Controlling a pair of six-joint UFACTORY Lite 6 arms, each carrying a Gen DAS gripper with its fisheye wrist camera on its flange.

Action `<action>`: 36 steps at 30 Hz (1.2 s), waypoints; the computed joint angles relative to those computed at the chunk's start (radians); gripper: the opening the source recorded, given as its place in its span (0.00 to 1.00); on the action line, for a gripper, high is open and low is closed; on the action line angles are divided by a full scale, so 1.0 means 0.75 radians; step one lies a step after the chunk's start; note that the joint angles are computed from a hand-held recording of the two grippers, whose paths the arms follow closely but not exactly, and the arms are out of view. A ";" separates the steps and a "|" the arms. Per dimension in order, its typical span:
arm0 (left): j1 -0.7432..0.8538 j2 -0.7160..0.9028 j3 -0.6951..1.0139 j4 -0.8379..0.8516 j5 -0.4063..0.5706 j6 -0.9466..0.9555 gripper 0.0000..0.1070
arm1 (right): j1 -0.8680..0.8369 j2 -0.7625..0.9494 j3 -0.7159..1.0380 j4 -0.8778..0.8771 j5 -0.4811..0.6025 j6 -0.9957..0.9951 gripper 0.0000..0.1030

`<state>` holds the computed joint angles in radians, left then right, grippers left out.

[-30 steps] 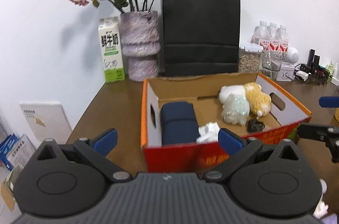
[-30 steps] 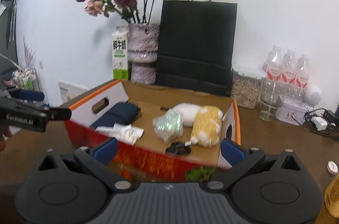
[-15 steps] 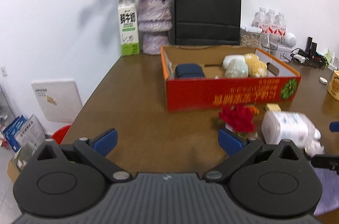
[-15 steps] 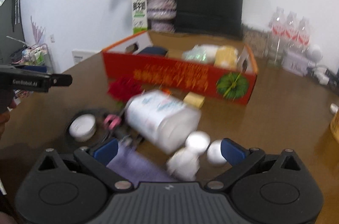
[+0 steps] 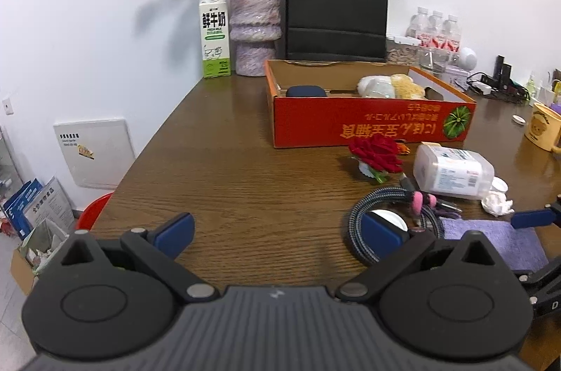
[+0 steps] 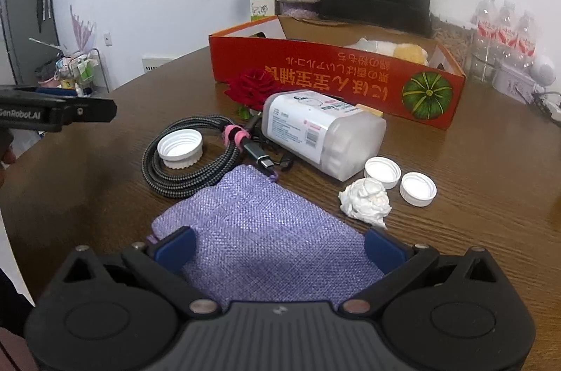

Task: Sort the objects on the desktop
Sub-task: 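Move the right gripper back over the purple cloth on the table, then grasp the purple cloth with the right gripper and lift it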

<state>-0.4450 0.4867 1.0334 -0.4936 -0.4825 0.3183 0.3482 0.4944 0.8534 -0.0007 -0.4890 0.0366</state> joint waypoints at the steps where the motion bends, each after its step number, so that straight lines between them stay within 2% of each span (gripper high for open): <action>1: -0.002 -0.002 -0.006 -0.006 -0.002 0.004 0.96 | -0.002 -0.001 -0.014 -0.006 -0.023 0.007 1.00; 3: -0.002 -0.006 -0.014 -0.020 -0.002 0.007 0.96 | 0.000 -0.007 -0.029 -0.002 -0.039 0.002 0.97; 6: 0.001 -0.012 -0.023 -0.016 0.002 -0.008 0.96 | 0.009 -0.038 -0.076 0.002 -0.075 -0.018 0.80; 9: -0.002 -0.011 -0.020 -0.011 0.011 -0.005 0.96 | 0.006 -0.060 -0.111 -0.026 -0.105 -0.006 0.69; 11: -0.006 -0.008 -0.018 -0.014 0.018 -0.001 0.96 | 0.009 -0.073 -0.133 -0.036 -0.131 0.001 0.50; 12: -0.009 -0.006 -0.016 -0.018 0.021 0.003 0.96 | 0.013 -0.080 -0.145 -0.028 -0.147 -0.005 0.30; 13: -0.012 -0.005 -0.014 -0.022 0.026 0.008 0.96 | 0.009 -0.082 -0.151 -0.048 -0.154 0.009 0.20; 16: -0.016 -0.003 -0.016 -0.026 0.030 0.015 0.96 | -0.004 -0.086 -0.154 -0.074 -0.154 0.033 0.04; 17: -0.017 -0.005 -0.018 -0.026 0.031 0.015 0.96 | -0.014 -0.088 -0.154 -0.102 -0.151 0.063 0.04; 19: -0.022 -0.015 -0.030 -0.027 0.025 0.016 0.96 | -0.030 -0.089 -0.147 -0.162 -0.141 0.118 0.05; 21: -0.025 -0.023 -0.035 -0.042 0.021 0.029 0.96 | -0.074 -0.087 -0.127 -0.306 -0.131 0.251 0.18; 22: -0.025 -0.031 -0.041 -0.044 0.016 0.030 0.96 | -0.090 -0.084 -0.109 -0.368 -0.115 0.309 0.50; 23: -0.024 -0.037 -0.046 -0.044 0.012 0.030 0.96 | -0.091 -0.082 -0.093 -0.375 -0.100 0.320 0.85; 24: -0.022 -0.040 -0.049 -0.045 0.010 0.030 0.96 | -0.079 -0.083 -0.085 -0.332 -0.100 0.276 0.97; 26: -0.016 -0.049 -0.061 -0.050 0.006 0.027 0.96 | -0.050 -0.075 -0.059 -0.279 -0.098 0.158 0.99; 31: 0.004 -0.069 -0.103 -0.014 0.008 -0.014 0.96 | -0.017 0.078 0.167 -0.339 0.076 0.188 1.00; 34: 0.014 -0.081 -0.126 0.039 0.009 -0.045 0.96 | -0.010 0.127 0.192 -0.255 0.044 0.145 1.00; 36: 0.021 -0.080 -0.128 0.070 0.013 -0.063 0.96 | 0.000 0.115 0.170 -0.208 0.029 0.117 0.95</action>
<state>-0.4296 0.4264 0.9375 -0.4414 -0.4726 0.2713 0.3483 0.5805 0.9811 -0.1565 -0.4671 0.1244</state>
